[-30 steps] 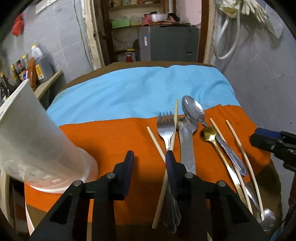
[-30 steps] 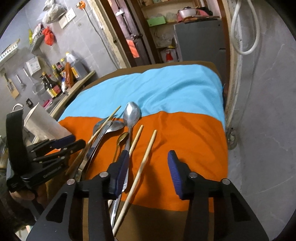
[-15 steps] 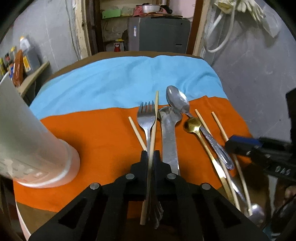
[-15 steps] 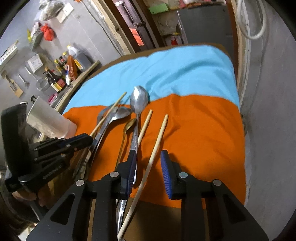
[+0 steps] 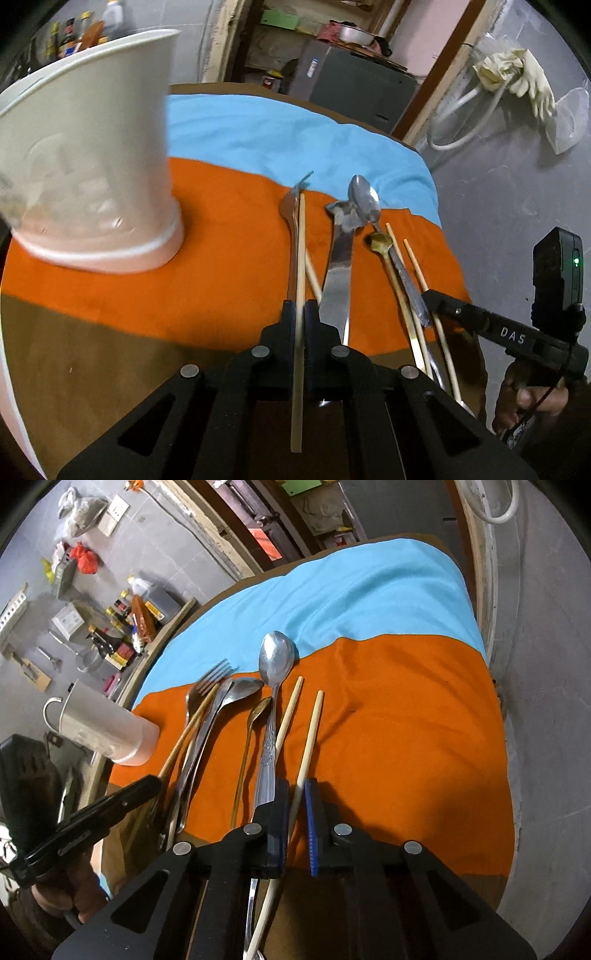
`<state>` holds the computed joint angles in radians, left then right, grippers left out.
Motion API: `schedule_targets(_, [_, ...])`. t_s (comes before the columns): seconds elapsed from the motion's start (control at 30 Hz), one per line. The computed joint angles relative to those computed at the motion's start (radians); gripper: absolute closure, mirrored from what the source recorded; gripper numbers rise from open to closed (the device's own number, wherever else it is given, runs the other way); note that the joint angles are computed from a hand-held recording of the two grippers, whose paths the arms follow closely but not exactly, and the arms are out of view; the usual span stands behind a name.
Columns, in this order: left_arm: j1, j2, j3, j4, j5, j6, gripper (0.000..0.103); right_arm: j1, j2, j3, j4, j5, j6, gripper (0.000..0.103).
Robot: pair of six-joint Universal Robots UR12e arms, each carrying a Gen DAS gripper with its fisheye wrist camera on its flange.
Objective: Organize utensils
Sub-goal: 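Close the left gripper on a wooden chopstick while the right gripper closes on another chopstick, then lift both chopsticks and carry them over the white utensil holder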
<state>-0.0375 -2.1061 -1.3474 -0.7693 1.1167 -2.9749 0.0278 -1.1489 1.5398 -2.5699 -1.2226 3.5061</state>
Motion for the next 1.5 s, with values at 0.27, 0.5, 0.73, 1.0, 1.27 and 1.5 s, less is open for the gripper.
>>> schedule_targets(0.27, [-0.013,-0.018,0.048,-0.107,0.025,0.045,0.100,0.002,0.001,-0.014,0.043,-0.005,-0.019,0.097])
schedule_targets(0.5, [-0.036,-0.053,0.138,-0.227,0.112,0.120,0.100,0.003,0.012,-0.057,0.142,-0.011,-0.042,0.096])
schedule_targets(0.73, [-0.026,-0.039,0.114,-0.221,0.067,0.088,0.101,0.003,0.007,-0.058,0.160,-0.009,-0.002,0.098])
schedule_targets(1.0, [0.022,0.030,-0.022,-0.100,-0.105,0.054,0.101,0.019,-0.046,0.019,0.058,-0.051,0.117,0.100])
schedule_targets(1.27, [0.064,0.068,-0.066,0.021,-0.223,0.070,0.101,0.066,-0.074,0.062,-0.170,-0.123,0.216,0.100])
schedule_targets(1.5, [0.104,0.073,-0.056,0.208,-0.289,0.028,0.101,0.138,-0.016,-0.026,-0.406,-0.205,0.172,0.100])
